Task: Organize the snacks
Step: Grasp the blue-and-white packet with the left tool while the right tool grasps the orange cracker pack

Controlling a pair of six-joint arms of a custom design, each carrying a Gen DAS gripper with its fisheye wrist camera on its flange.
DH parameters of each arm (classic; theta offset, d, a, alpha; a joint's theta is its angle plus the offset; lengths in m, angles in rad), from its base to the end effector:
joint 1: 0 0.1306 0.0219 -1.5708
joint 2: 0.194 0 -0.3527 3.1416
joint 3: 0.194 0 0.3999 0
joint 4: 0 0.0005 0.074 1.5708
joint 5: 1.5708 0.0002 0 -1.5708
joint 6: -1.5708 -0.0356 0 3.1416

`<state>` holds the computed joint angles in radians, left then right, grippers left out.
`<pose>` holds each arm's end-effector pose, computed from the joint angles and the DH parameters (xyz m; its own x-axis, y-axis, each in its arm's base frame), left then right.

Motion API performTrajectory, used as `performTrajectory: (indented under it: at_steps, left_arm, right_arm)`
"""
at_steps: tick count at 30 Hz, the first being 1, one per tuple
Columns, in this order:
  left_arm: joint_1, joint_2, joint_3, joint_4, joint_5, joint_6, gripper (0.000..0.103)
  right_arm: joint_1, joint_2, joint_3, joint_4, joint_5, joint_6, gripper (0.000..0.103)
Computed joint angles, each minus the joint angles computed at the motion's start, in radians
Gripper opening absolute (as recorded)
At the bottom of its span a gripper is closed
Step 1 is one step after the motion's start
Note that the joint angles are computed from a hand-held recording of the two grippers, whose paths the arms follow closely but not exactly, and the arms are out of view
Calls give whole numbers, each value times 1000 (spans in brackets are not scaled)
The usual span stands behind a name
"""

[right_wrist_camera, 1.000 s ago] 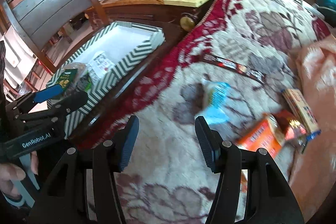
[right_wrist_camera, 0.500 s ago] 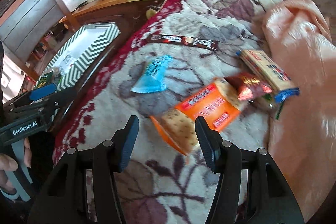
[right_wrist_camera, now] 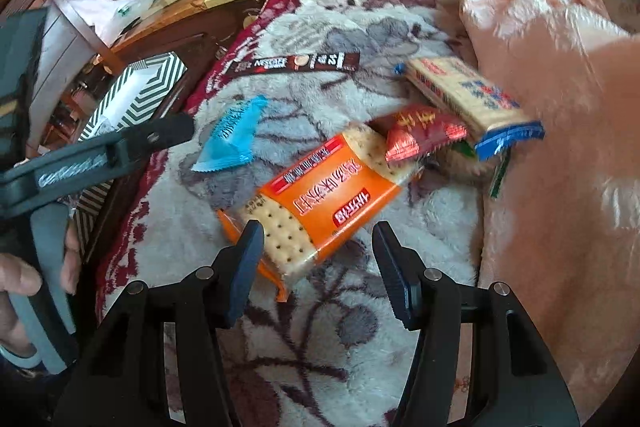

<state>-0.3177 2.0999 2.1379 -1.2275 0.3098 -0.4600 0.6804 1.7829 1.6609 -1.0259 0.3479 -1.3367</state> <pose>0.6565 -0.2279 0.3100 -0.6101 0.6457 -0.4591 0.7546 0.6502 -0.0884 0.4760 0.3689 0.3079 -0.6339 0.6634 -0.3976 0.5776 0.7480 0.3271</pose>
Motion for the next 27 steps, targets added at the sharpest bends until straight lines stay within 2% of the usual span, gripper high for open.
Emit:
performTrajectory:
  at_steps: [3,5,9,13,19,25,27]
  left_arm:
    - [-16,36,42,-25,-22,9,88]
    - [-22,56,68,-39,-27,15,88]
    - [-26,85,102,-53,-46,21,88]
    - [-26,112,132,-66,-69,21,88]
    - [-22,126,143,-63,-77,27,90]
    - [-31,143,166,-72,-88,22,90]
    - [-36,150,175,-74,-97,17,90]
  right_arm:
    - [-4,-17,-36,49,-26,-7,58]
    - [-8,-18,-38,41,-25,-26,65]
    - [-31,-32,-69,73,-42,-68,65]
    - [-67,-12,-62,110,-80,-71,67]
    - [-94,76,83,-20,-85,31,67]
    - [-105,141,169,-102,-103,81,70]
    - [-100,134,153,-89,-89,94,70]
